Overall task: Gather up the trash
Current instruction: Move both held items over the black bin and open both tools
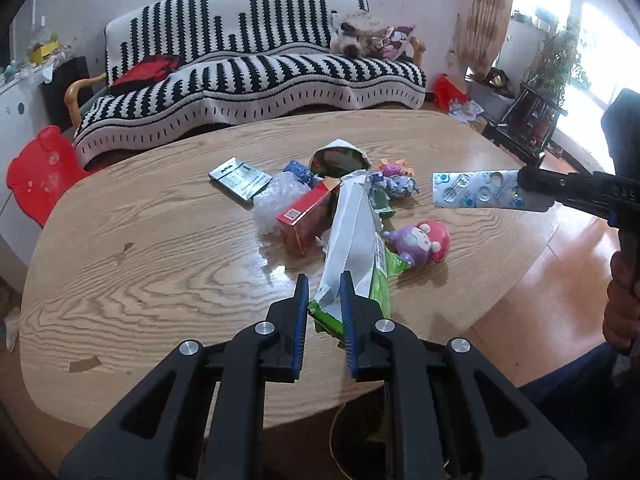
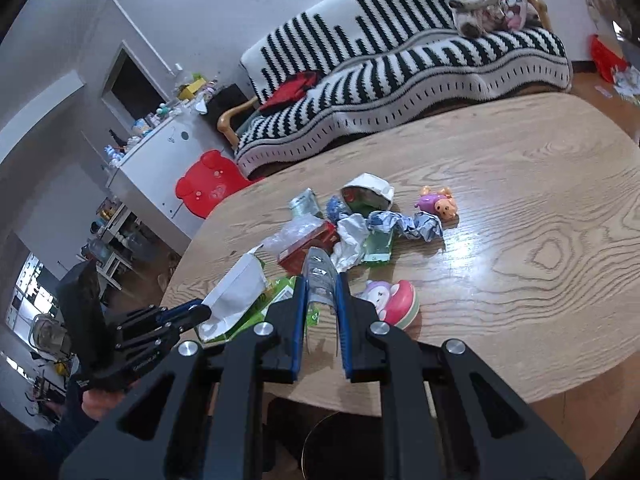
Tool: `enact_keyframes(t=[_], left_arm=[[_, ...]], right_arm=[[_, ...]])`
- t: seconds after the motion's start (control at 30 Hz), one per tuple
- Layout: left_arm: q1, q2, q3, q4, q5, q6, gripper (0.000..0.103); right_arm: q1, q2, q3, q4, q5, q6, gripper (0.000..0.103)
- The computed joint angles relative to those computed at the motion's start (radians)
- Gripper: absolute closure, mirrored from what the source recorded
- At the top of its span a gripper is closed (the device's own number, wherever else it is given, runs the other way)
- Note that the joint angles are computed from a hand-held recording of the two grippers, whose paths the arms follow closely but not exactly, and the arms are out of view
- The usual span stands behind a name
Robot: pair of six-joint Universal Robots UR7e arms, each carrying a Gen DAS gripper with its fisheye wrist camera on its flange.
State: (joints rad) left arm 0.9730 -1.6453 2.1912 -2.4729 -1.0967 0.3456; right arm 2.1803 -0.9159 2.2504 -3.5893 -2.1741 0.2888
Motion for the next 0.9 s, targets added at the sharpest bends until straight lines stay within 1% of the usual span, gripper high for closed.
enact_keyframes(t=[0.07,0.13,0.23,0.4,0.5,0.57,0.6,0.73,0.8,0.9], left_arm=[[-0.017,-0.036,0.030,0.016,0.008,0.000,0.088],[-0.034,-0.082,0.060,0.053,0.002,0.014,0.088],[-0.057,-0.157,0.111,0.116,-0.005,0.001,0.088],[-0.072,-0.278,0.176,0.254,-0.027,-0.027,0.088],[-0.073,-0.320,0.212,0.317,-0.028,-0.034,0.088],[-0.063,-0.321,0.234,0.338,-0.018,-0.034,0.088],[-0.054,-0.310,0.241,0.344,-0.015,-0.038,0.088],[-0.030,-0.252,0.257,0.337,0.017,-0.053,0.088],[-0.016,-0.223,0.251,0.344,0.015,-0.068,0.088],[-0.015,-0.208,0.254,0.345,0.024,-0.081,0.088]], right_arm=[[0.027,-0.001,0.021,-0.014,-0.017,0.018,0.088],[0.061,0.006,0.042,-0.020,-0.047,0.040,0.088],[0.107,0.025,0.066,-0.014,-0.079,0.082,0.088],[0.159,0.078,0.105,0.027,-0.089,0.190,0.088],[0.173,0.118,0.127,0.076,-0.079,0.272,0.088],[0.169,0.139,0.134,0.134,-0.071,0.334,0.088],[0.162,0.149,0.140,0.147,-0.062,0.353,0.088],[0.124,0.178,0.132,0.264,-0.055,0.444,0.088],[0.110,0.184,0.136,0.275,-0.044,0.456,0.088],[0.101,0.180,0.132,0.304,-0.040,0.469,0.088]])
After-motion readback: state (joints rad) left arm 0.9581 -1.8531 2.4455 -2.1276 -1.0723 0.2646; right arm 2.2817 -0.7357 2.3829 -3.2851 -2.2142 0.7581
